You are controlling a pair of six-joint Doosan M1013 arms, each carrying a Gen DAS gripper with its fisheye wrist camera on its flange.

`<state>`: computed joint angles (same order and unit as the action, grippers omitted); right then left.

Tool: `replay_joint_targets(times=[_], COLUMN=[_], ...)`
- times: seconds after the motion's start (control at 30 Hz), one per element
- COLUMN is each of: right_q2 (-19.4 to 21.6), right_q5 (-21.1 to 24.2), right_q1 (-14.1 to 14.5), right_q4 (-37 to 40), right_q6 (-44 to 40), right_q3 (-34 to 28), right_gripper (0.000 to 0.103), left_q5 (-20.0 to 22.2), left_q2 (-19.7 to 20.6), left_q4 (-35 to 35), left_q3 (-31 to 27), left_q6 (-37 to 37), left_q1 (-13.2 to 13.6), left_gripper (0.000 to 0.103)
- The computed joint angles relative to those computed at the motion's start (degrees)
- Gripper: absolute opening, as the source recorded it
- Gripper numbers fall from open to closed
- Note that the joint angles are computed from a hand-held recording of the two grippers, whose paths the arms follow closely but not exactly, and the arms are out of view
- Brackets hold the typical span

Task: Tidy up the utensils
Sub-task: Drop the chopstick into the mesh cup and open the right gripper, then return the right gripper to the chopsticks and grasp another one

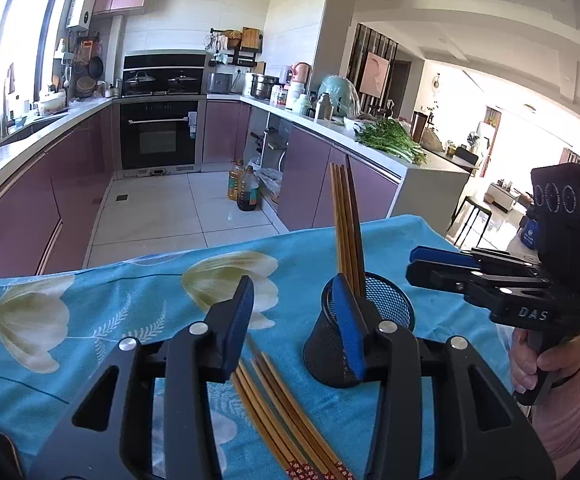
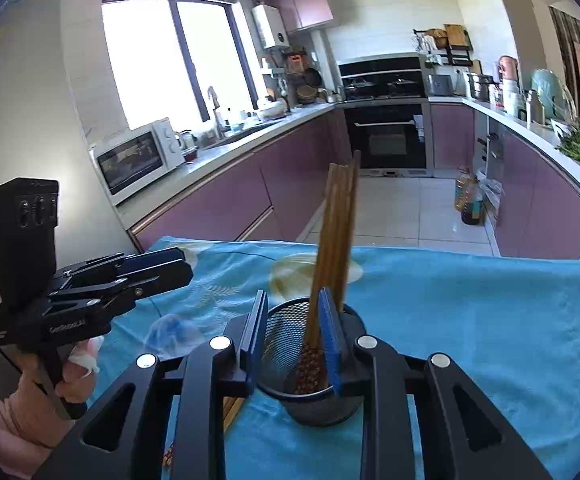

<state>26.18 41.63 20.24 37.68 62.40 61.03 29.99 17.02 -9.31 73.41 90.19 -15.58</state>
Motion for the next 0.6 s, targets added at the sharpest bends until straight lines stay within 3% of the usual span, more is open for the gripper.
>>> replay_joint_targets(times=[0.1, 0.23, 0.43, 0.6], right_q2=[-2.0, -2.5, -0.3, 1.0], right_q5=[0.2, 3.3, 8.7, 9.8], right_q1=[0.3, 0.9, 2.7, 3.8], right_q4=[4.5, 6.5, 0.3, -3.8], right_q6=[-7.6, -10.5, -2.5, 2.4], right_q3=[3.1, 4.9, 4.3, 4.2], right_gripper=[0.038, 0.039, 0.039, 0.039], left_q5=[-1.1, 1.2, 6.1, 8.7], left_q2=[-1.7, -2.6, -2.2, -1.3], left_q4=[2.5, 4.6, 4.1, 3.1], left_q3=[2.8, 5.1, 7.5, 8.1], left_q6=[-1.9, -3.9, -5.0, -5.9], left_q1=[0.1, 0.6, 0.9, 1.0], left_gripper=[0.046, 0.046, 0.046, 0.046])
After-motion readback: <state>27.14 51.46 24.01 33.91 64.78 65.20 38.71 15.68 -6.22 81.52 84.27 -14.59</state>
